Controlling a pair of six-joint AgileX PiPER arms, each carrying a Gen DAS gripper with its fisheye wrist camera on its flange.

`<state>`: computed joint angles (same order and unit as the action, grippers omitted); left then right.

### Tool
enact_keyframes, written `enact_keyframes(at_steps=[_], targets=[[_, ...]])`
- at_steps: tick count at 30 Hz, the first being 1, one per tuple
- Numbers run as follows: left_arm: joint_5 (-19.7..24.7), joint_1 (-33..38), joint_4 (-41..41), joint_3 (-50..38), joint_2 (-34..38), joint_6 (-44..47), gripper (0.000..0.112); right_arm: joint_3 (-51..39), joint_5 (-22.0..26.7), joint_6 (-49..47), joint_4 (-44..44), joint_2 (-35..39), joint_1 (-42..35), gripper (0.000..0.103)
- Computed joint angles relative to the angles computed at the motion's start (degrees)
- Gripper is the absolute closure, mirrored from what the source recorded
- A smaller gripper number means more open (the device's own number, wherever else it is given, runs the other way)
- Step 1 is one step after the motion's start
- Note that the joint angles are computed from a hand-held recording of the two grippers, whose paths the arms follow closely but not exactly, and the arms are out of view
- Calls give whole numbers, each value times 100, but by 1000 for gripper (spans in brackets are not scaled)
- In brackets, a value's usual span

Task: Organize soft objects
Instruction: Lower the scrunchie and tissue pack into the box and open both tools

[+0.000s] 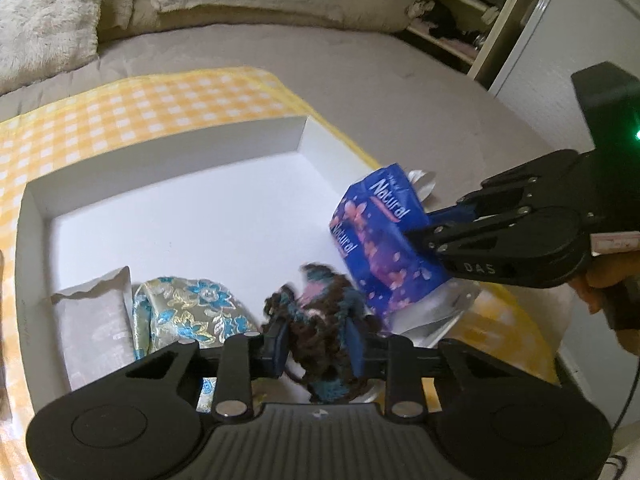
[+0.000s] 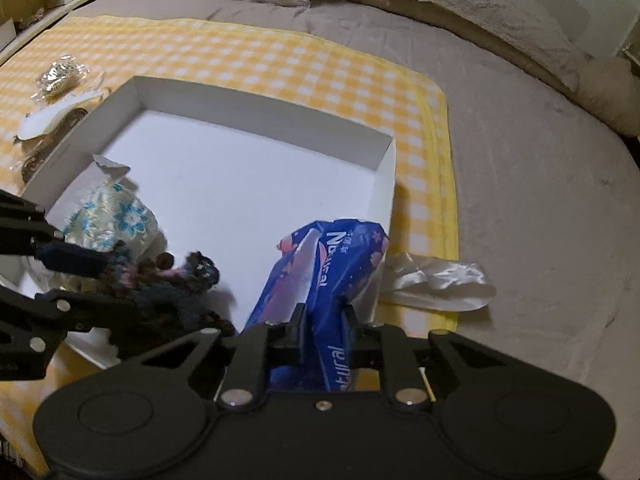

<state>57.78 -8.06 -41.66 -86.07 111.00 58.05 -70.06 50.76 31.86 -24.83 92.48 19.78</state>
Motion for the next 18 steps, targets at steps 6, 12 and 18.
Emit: enact_keyframes(at_steps=[6, 12, 18], targets=[[-168, -75, 72, 15, 53, -102, 81, 248, -381, -30, 123, 21, -172, 85], [-173, -17, 181, -20, 48, -149, 81, 434, -803, -18, 209, 108, -314, 85], [-240, -34, 346, -72, 16, -327, 81, 433, -1101, -674, 873, 129, -440, 85]])
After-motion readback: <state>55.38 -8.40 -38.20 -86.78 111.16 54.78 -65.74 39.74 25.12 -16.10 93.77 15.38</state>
